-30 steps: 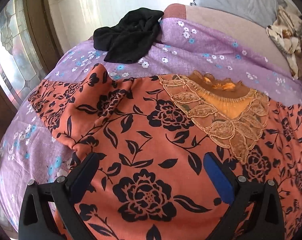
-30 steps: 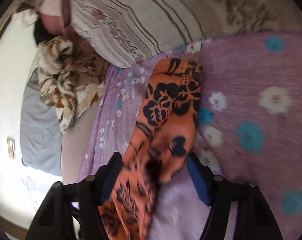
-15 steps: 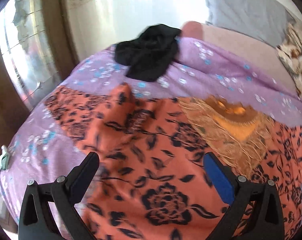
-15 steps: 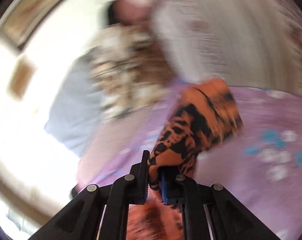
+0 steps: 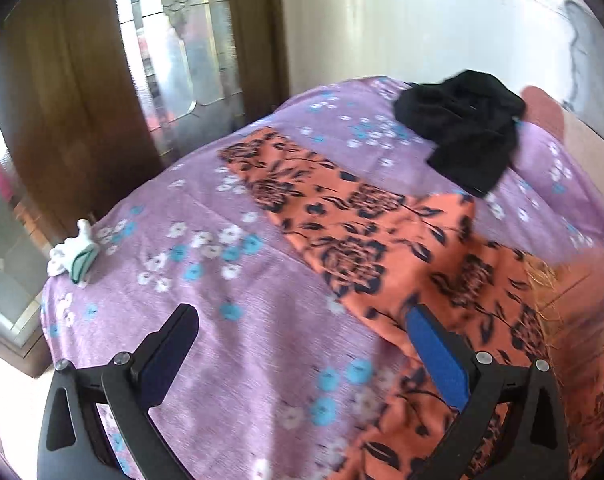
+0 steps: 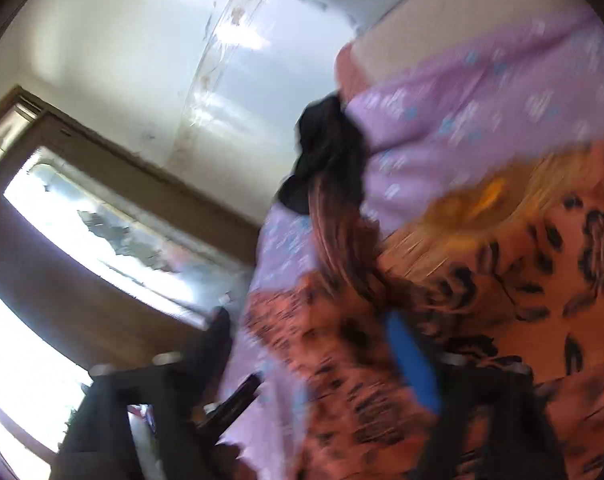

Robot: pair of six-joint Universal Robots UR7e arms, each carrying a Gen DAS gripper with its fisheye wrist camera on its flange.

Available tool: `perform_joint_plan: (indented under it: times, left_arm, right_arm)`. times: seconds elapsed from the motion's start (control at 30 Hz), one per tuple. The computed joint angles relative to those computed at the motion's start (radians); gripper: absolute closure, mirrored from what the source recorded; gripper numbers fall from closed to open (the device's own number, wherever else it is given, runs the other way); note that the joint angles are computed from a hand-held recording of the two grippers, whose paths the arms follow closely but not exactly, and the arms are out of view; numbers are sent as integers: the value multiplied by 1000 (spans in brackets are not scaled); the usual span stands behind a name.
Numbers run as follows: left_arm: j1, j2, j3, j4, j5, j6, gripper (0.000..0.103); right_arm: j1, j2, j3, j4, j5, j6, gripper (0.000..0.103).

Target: Fold small clothes

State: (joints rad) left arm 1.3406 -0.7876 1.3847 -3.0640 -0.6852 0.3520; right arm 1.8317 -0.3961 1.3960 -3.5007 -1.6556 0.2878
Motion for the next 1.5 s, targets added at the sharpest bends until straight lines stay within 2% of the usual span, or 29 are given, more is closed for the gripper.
perform_joint_plan:
  times: [0.07,0.13,0.17,0.27,0.3,0.33,0.37,0.43,0.5,0.57,0.6,0.63,0.7,0.73,0.77,0.8,0.87,0.97,1.0,1.03,1.07,1.1,1.17,1.27,1.4,1.43,1.5]
  left_arm:
    - [1,2,-6,-3,-2,1,0]
    - [3,-6,1,14,-27,-2,0]
    - [3,-9,6,25,-43,6,0]
    - [-2,-3,10,50,-77,30,0]
    - [-5,-2,13,54,-91,32,0]
    - [-4,-4,16,65,-127,35,0]
    - [-4,-4,16,80,-166,32,5]
    - [-1,1,8,121,-253,44,22]
    - [-2,17,-18,179,-302,67,43]
    - [6,34,-61,252,-365,65,51]
    - [10,40,-82,295,-397,58,51]
    - [16,48,-121,374,-436,39,51]
    - [22,64,-168,448,-477,6,50]
    - [23,74,-184,469,-484,-9,49]
    - [24,83,-200,497,-485,-24,44]
    - [26,98,-233,558,-484,-45,40]
    - [29,128,-301,698,-498,-91,40]
    - [31,157,-352,780,-532,-114,40]
    - [29,165,-361,788,-530,-113,40]
    - [22,178,-369,792,-497,-115,40]
    - [20,188,-379,797,-473,-114,47]
    - [21,201,-393,809,-467,-117,65]
    - [26,225,-439,876,-480,-142,85]
    - [21,209,-415,828,-482,-142,91]
    - [21,133,-313,619,-597,-64,92]
    - [24,118,-290,550,-631,-46,92]
    - [29,116,-285,502,-631,-46,83]
  right_arm:
    - [0,-4,19,-2,47,-13,18]
    - [3,-24,66,-56,44,-25,18]
    - [18,-32,91,-85,-2,-29,18]
    - [44,-75,148,-84,-223,-33,18]
    - [40,-95,188,-100,-266,-34,20]
    - [35,-106,219,-125,-289,-34,26]
    - [23,-121,260,-163,-310,-31,31]
    - [-12,-160,336,-218,-339,7,40]
    - [-58,-183,394,-269,-339,50,47]
    - [-98,-202,410,-226,-353,118,48]
    - [-111,-215,412,-188,-358,143,48]
    - [-116,-229,415,-164,-365,145,48]
    - [-122,-227,390,-108,-399,144,48]
    - [-130,-225,381,-83,-393,153,48]
    - [-142,-213,363,-59,-372,169,48]
    - [-154,-213,357,-28,-344,195,48]
    - [-170,-202,344,9,-311,220,49]
    - [-172,-191,319,32,-326,199,48]
    - [-172,-190,316,38,-330,195,48]
    - [-173,-190,315,39,-331,198,48]
    - [-174,-190,317,36,-330,201,48]
    - [-175,-190,320,32,-329,201,48]
    - [-175,-188,322,25,-329,200,48]
    - [-173,-182,315,23,-328,204,48]
    - [-175,-178,321,0,-322,212,48]
    - [-174,-177,321,-3,-324,209,48]
    - [-171,-172,317,-7,-336,202,48]
